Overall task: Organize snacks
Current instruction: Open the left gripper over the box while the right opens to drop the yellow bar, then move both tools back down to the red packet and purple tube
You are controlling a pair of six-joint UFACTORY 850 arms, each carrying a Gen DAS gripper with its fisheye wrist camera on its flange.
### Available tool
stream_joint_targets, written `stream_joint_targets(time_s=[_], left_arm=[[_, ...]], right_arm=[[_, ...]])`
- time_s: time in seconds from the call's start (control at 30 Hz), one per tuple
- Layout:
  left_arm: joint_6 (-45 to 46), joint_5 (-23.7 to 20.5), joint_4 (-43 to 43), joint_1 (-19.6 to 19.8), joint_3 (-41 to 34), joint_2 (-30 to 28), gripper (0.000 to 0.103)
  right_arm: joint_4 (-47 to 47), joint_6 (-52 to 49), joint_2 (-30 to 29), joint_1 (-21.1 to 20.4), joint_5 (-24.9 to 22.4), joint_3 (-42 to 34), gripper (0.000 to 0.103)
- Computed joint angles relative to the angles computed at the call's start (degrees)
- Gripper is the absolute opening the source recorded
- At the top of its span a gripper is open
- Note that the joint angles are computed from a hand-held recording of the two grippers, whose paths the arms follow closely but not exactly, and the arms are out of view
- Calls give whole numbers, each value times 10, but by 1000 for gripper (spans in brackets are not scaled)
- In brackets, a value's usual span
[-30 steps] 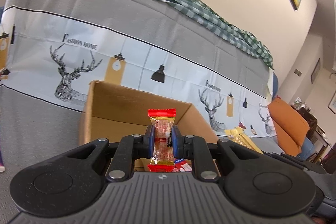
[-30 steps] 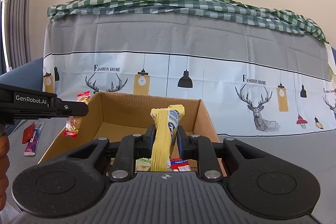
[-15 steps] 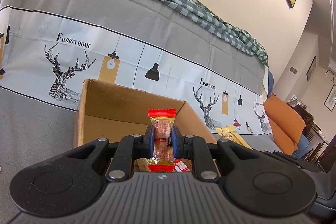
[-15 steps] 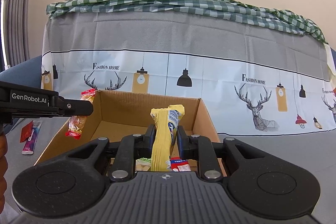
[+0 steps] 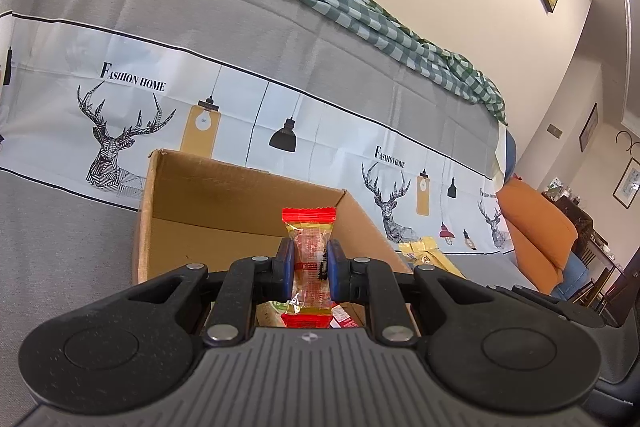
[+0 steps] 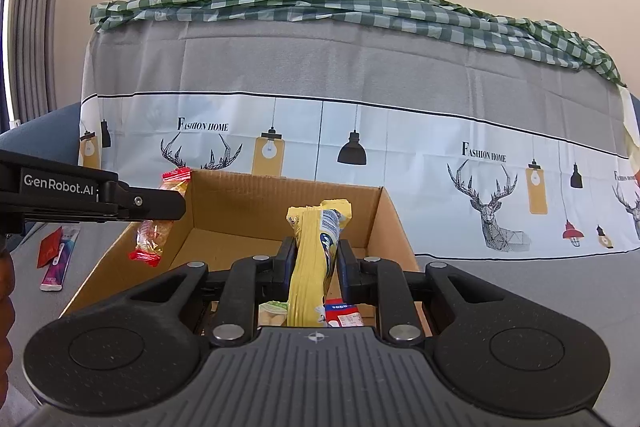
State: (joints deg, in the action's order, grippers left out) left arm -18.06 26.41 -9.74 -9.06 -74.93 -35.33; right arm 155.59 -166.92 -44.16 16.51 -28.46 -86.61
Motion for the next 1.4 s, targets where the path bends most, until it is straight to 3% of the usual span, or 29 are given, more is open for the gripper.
stream_joint_targets(time_s=[0.63, 0.77, 0.83, 0.9, 1.1, 1.3, 1.4], left_arm=[[-7, 2, 10, -1, 1, 1, 18], [-55, -1, 66, 2, -2, 0, 18], [-47, 3, 62, 1, 0, 1, 38], [-52, 10, 61, 2, 3, 3, 40], [-61, 13, 59, 7, 11, 10, 40], [40, 63, -41, 8, 57, 45, 39], [79, 86, -87, 16, 92, 75, 31]], right_arm=[[0, -4, -4, 0, -2, -2, 22], [9, -12, -5, 1, 4, -4, 22], [29, -29, -7, 3, 11, -7, 27], [39, -35, -6, 3, 8, -5, 41], [46, -34, -6, 5, 8, -6, 48], [43, -16, -5, 17, 11, -7, 49], [34, 12, -1, 28, 11, -4, 49]])
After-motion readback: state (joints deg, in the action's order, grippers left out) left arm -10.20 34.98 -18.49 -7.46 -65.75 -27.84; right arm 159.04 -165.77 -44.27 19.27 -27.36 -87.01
